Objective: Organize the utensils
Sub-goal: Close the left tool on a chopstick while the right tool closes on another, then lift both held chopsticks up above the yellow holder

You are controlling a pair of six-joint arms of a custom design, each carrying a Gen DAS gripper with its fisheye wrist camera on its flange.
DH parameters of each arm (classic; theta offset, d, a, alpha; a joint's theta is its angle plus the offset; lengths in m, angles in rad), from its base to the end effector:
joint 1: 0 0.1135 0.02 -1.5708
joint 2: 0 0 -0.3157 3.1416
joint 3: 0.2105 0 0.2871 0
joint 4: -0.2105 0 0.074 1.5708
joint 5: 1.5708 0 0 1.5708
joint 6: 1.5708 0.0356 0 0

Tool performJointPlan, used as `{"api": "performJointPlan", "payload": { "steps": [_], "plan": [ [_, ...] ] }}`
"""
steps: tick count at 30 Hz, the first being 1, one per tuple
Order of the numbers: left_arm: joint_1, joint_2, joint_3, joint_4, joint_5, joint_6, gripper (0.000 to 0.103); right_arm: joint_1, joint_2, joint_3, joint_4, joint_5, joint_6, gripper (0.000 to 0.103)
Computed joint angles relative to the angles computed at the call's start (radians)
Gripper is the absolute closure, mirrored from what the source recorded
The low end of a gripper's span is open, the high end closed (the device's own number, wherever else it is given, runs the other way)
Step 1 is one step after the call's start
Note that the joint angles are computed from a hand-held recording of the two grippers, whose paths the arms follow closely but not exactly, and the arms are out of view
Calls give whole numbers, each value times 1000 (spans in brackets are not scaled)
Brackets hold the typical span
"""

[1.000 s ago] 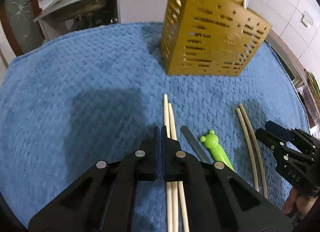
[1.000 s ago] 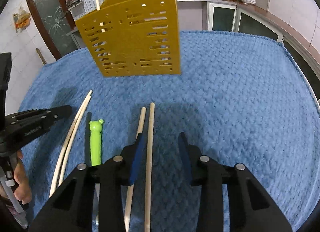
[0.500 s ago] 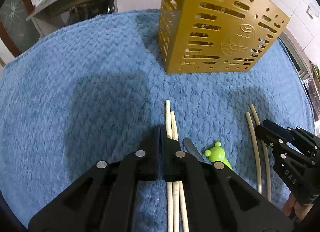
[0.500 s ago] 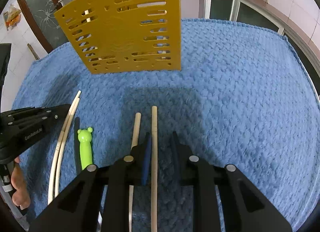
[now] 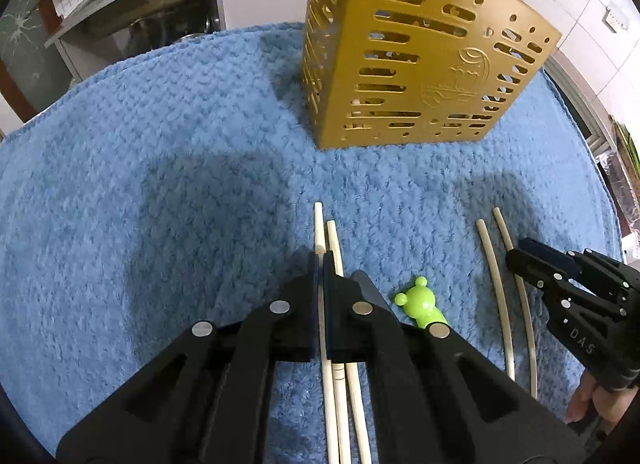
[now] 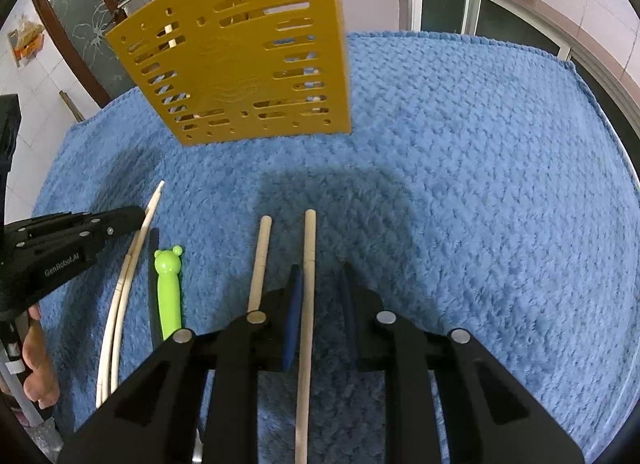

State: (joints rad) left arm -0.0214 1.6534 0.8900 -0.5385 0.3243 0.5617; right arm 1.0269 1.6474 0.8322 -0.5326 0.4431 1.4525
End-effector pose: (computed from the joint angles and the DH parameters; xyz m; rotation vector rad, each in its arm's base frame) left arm 0.3187 -0.0182 0.1735 0.8575 2.6435 -0.3377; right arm 0.1703 0.2521 0.1615 0.6252 2.5770 0.0866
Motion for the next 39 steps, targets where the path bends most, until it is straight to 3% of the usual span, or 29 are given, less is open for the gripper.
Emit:
{"api": "performJointPlan", "payload": {
  "steps": [4,14,19,23,25,32,36,39],
  "plan": [
    [-24,5,1,8,-41,-10,96,-4,-6,-11,15,-7,-3,84],
    [-95,29,41,-1,-114,-45,98,-29,24,25,-14,-18,-19,81],
    [-71,50,66,-29,-66,-60,99,-86,74,110,-90,-82,-61,79],
    [-10,28,54,-46,-11,-27,99,-99,92,150,-132,-100,-97,97],
    [24,-3,54,-64,37,-5,99,-81,64,132,-119,-76,-81,97],
    [121,-168,61,-136,226,34,99,20,-103,117,-190,149,-2,97],
    [152,-271,59,-98,338,13,99,84,-160,173,-310,355,78,97],
    [151,-314,72,-29,410,-63,99,119,-181,204,-378,513,110,97]
  ]
}}
